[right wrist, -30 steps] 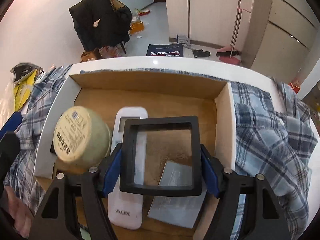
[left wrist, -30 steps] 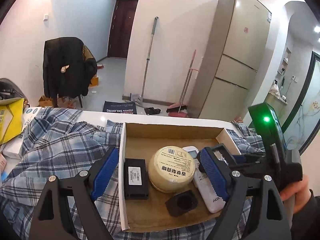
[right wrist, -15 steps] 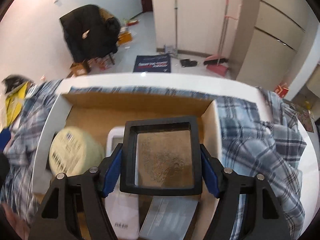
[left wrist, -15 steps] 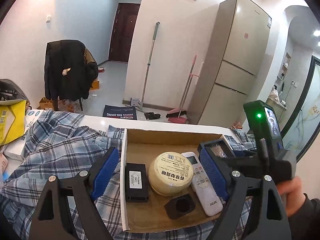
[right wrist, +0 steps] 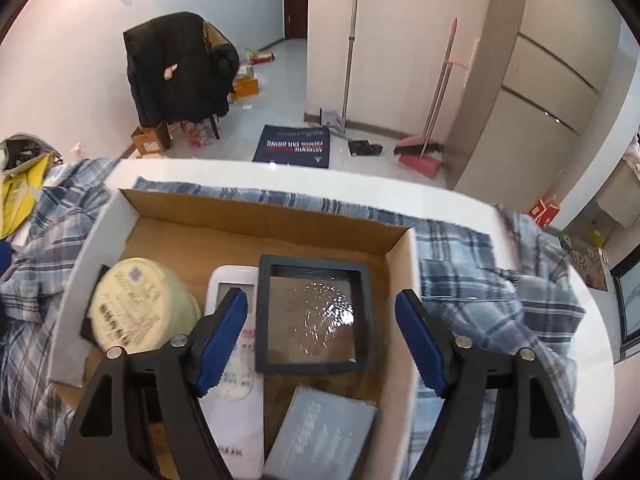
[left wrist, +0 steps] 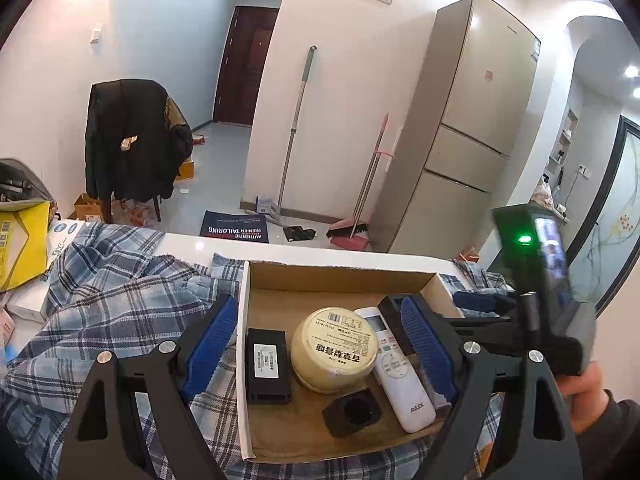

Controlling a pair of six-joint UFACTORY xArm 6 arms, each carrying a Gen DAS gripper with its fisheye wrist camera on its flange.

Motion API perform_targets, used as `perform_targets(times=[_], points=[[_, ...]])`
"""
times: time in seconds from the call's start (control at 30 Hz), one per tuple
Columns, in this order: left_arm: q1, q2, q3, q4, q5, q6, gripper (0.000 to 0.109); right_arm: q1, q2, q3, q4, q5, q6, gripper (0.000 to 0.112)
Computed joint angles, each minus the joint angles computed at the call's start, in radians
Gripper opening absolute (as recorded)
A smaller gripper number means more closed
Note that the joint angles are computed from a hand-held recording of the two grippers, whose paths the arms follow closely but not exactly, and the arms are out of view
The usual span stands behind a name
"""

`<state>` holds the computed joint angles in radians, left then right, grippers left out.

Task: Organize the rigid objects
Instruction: 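Withdraw both tools from the box back over the remaining items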

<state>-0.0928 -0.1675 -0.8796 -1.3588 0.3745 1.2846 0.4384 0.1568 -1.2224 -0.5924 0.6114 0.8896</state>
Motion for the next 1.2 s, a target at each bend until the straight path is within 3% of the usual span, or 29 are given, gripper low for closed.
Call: perform_targets(times=[0.13,0.23,0.27,0.33,0.4,0.47,0.6,0.67,0.73,0.8,0.93,1.2], points=[[0.007,-0.052,0.016,-0.02,0.007,0.018,0.086,0.018,-0.133,0.095,-0.057,-0.018,0.054,0.075],[-0.001,-0.149,0.054,0.106,-0.034,-0.092,0.086,0.037,-0.243,0.173,-0.079,-0.031,0.07,0.075],[0.014,-0.208,0.071,0.118,-0.007,-0.091,0.086,0.048,-0.293,0.208,-0.09,-0.034,0.077,0.075],[0.022,-0.318,0.107,0.024,-0.005,0.035,0.086,0.07,-0.371,0.26,-0.128,-0.029,0.103,0.075],[-0.024,-0.417,0.147,-0.082,-0.121,0.173,0.086,0.099,-0.448,0.302,-0.18,-0.016,0.144,0.076],[-0.042,-0.487,0.179,-0.116,-0.156,0.221,0.086,0.13,-0.525,0.339,-0.227,-0.006,0.195,0.077],[0.025,-0.613,0.251,0.098,0.01,0.011,0.087,0.189,-0.661,0.399,-0.298,-0.006,0.299,0.083],[0.043,-0.671,0.281,0.114,0.049,-0.018,0.087,0.231,-0.722,0.42,-0.357,0.012,0.373,0.088],[0.043,-0.746,0.322,0.096,0.043,-0.019,0.089,0.289,-0.78,0.436,-0.437,0.054,0.464,0.095],[0.046,-0.806,0.352,0.068,0.031,-0.009,0.103,0.339,-0.83,0.453,-0.483,0.09,0.505,0.096],[0.054,-0.928,0.402,0.047,0.018,-0.015,0.103,0.468,-0.916,0.476,-0.587,0.218,0.595,0.102],[0.132,-1.098,0.469,0.151,0.143,-0.136,0.103,0.646,-1.002,0.522,-0.671,0.387,0.642,0.102]])
